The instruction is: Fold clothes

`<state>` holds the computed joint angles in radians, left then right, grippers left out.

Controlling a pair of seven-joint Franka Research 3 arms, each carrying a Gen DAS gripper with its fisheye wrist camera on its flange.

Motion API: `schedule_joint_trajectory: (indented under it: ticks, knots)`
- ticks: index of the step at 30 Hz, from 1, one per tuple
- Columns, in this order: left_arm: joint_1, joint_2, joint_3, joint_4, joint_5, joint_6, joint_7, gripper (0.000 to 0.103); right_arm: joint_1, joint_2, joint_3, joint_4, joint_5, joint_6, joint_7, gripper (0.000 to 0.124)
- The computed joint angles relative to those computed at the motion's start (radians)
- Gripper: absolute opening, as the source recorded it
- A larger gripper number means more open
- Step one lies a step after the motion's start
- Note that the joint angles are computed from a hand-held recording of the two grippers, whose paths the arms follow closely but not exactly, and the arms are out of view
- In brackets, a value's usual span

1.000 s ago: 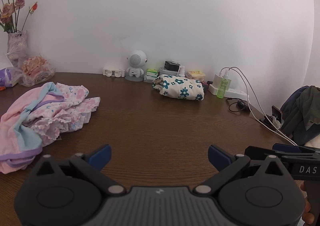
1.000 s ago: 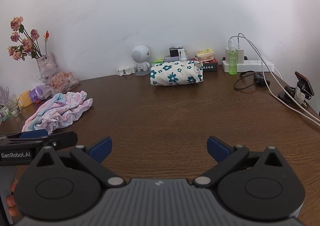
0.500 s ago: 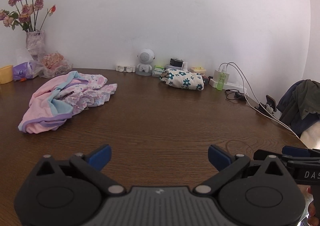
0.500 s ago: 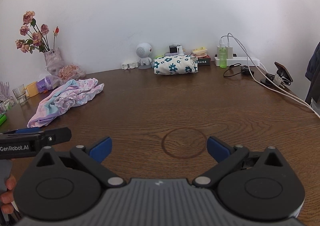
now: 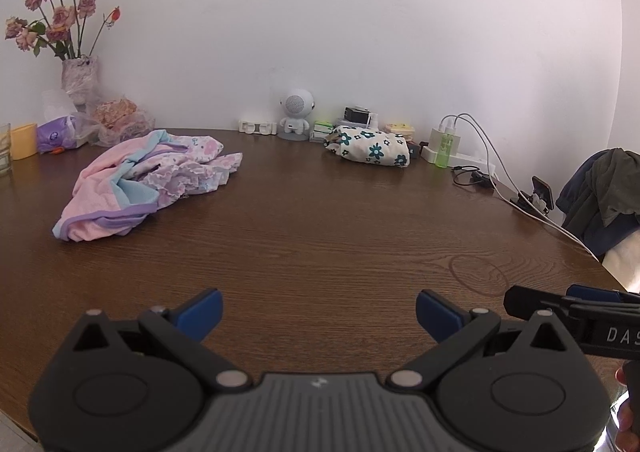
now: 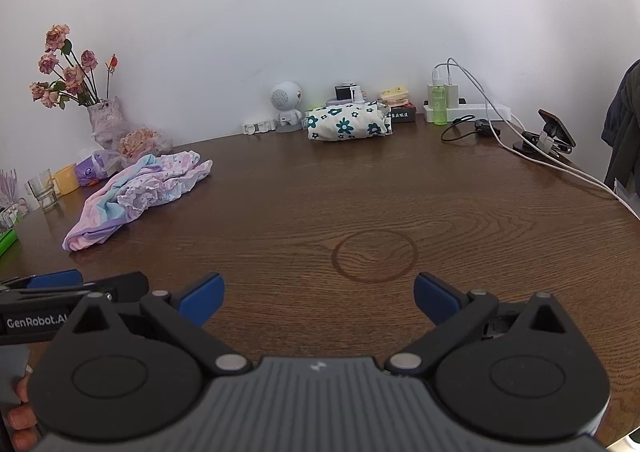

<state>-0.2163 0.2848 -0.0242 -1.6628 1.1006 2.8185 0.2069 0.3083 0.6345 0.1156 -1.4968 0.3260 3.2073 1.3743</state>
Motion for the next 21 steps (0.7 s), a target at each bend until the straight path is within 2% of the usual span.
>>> schedule_joint_trajectory:
  ticks: [9, 21]
  knots:
    - [-0.01, -0.002, -0.001, 0.005, 0.046, -0.034, -0.021, 0.103, -0.013, -0.007, 0.024, -0.014, -0.002, -0.009, -0.014, 0.103]
    - [-0.005, 0.005, -0.006, 0.012, 0.044, -0.038, -0.005, 0.103, -0.009, -0.001, 0.018, -0.003, 0.003, -0.024, -0.014, 0.103]
